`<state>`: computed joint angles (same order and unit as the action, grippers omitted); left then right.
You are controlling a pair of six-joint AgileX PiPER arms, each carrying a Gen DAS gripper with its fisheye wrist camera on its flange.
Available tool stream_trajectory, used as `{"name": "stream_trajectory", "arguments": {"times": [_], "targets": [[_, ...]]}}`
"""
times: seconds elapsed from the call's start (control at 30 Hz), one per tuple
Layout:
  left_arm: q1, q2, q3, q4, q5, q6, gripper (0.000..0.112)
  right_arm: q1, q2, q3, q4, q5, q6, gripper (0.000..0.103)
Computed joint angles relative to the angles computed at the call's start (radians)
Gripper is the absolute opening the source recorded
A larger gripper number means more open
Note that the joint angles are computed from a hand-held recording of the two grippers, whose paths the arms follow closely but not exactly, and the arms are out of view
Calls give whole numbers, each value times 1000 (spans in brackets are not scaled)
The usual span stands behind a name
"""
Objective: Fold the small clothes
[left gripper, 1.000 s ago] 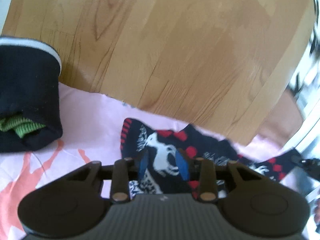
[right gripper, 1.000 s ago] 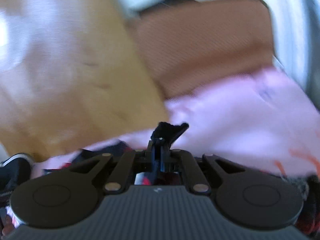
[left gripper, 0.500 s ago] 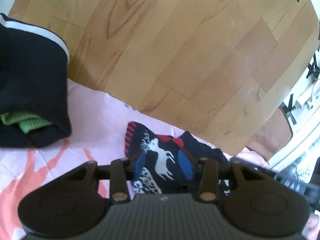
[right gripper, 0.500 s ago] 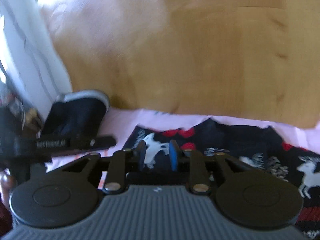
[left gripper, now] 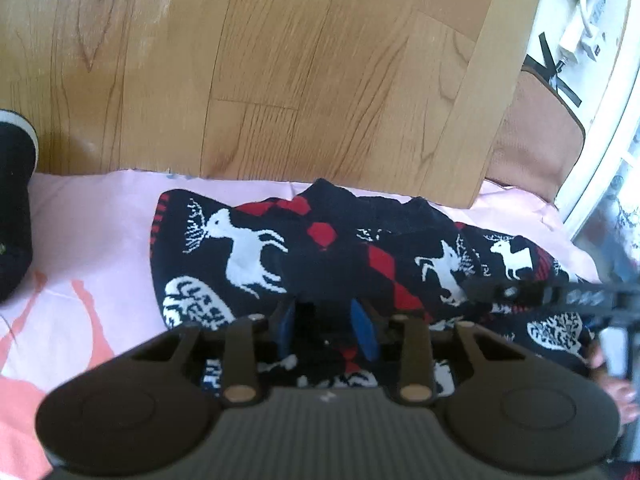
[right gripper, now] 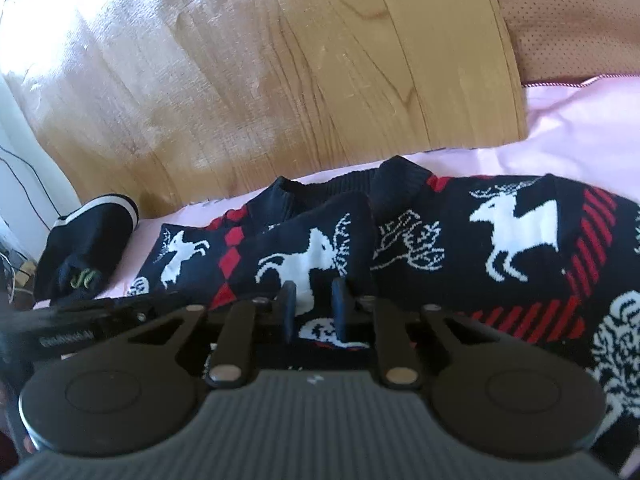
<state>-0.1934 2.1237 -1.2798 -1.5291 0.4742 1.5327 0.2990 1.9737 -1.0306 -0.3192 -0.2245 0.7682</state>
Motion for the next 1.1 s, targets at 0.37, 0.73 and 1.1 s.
{"name": "stream_trajectory", "arguments": {"times": [0.37,0.73,1.1], "targets": [[14,-5,9,-14,33,18,38,-157,-682,603,861,-124,-735,27],[16,-6,18,-41,34,50,41,-97,-995,923,1657,-172,-1333,49],[13,-10,29,-62,28,79,44,-52,-693,753,1822,-755,-1859,17]]}}
